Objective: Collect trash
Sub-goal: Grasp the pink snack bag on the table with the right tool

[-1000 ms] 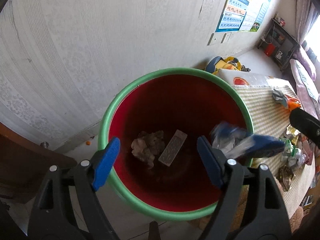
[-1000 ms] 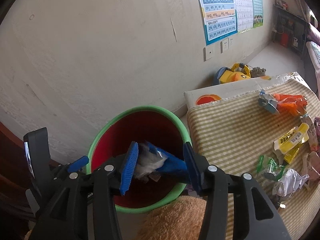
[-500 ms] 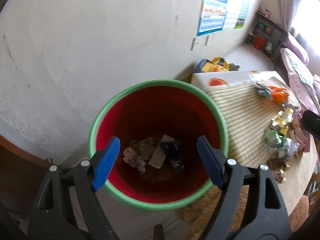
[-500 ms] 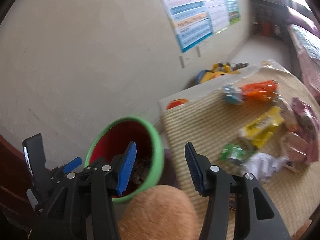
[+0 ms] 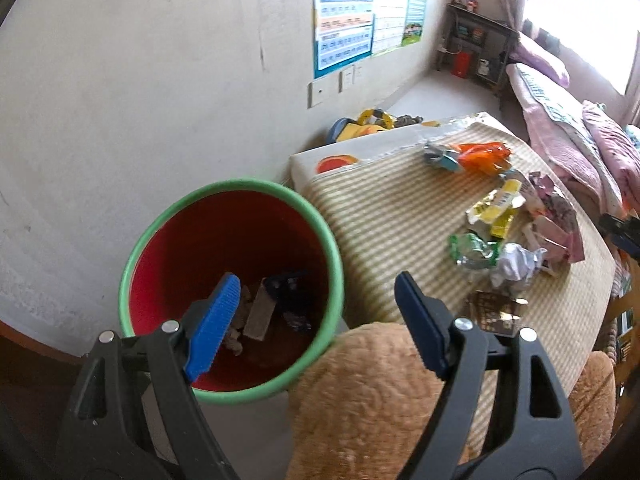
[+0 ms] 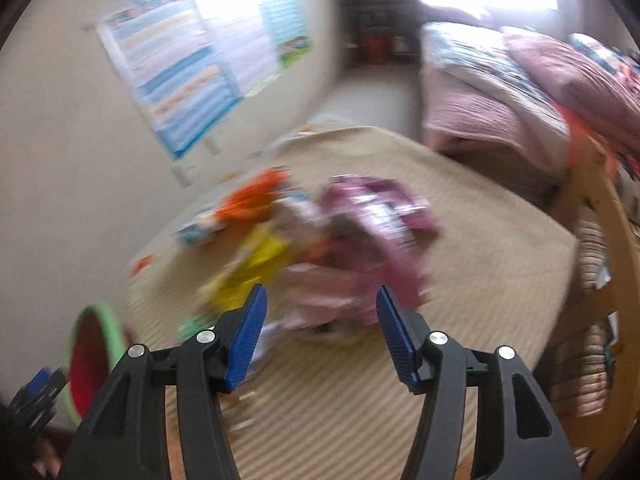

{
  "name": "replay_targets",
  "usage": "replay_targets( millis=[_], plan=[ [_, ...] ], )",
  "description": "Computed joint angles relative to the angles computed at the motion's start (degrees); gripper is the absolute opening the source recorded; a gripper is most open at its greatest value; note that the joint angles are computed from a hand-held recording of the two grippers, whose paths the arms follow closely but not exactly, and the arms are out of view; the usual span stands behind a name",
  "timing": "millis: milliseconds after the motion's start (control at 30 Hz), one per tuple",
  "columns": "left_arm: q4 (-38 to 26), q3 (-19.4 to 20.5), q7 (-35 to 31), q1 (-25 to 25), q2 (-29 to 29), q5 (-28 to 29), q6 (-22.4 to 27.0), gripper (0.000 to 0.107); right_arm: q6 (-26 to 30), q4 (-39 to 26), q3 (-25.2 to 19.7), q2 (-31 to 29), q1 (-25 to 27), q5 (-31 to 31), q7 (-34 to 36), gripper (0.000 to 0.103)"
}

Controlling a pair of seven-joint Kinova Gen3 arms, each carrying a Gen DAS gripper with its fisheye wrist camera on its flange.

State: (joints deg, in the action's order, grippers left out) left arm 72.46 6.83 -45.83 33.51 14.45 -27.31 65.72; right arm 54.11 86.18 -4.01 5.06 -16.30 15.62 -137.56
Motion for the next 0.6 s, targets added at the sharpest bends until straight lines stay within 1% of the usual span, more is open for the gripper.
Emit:
replay_targets(
  millis=[100,233,333,367,400,500,600],
  plan=[
    [-1.38,0.32,-0.47,0.85,0.96,-0.41,0.65,0.077,2.1,-3.31,1.64,4.39,2.96,-3.06,5.68,0.056],
    [-2.82,0.36,-1.63,1.81,1.87,-0.25,0.32,0.077,4.53,-8.13,2.3,10.93,6.08,-8.64,13.39,0.055],
    [-4.42,0.55,-3.33,2.56,2.65,0.28,-0.2,0.077,5.25,-9.66,2.74,14.01,7.0,-11.32,15.87,0.054],
    [-4.89,0.57,-3.98,2.75,2.99,0.55,-0.59,0.077,4.71,-9.42,2.75,14.31,7.5,-12.41,16.59,0.05],
    [-5.73,0.7,-4.96,2.95,3.58,0.92,-0.81,0.077,3.71,-8.44,2.87,13.97,7.46,-12.74,16.78,0.043],
    [-7.87,0.75,-8.13,3.73,5.47,2.24,-1.72,0.077,-0.42,-4.21,3.1,10.81,7.15,-12.73,17.1,0.039],
    [-10.96,1.18,-12.94,3.61,8.26,5.42,-1.76,0.077,-4.89,0.69,3.13,5.7,7.08,-12.97,16.18,0.037]
  ],
)
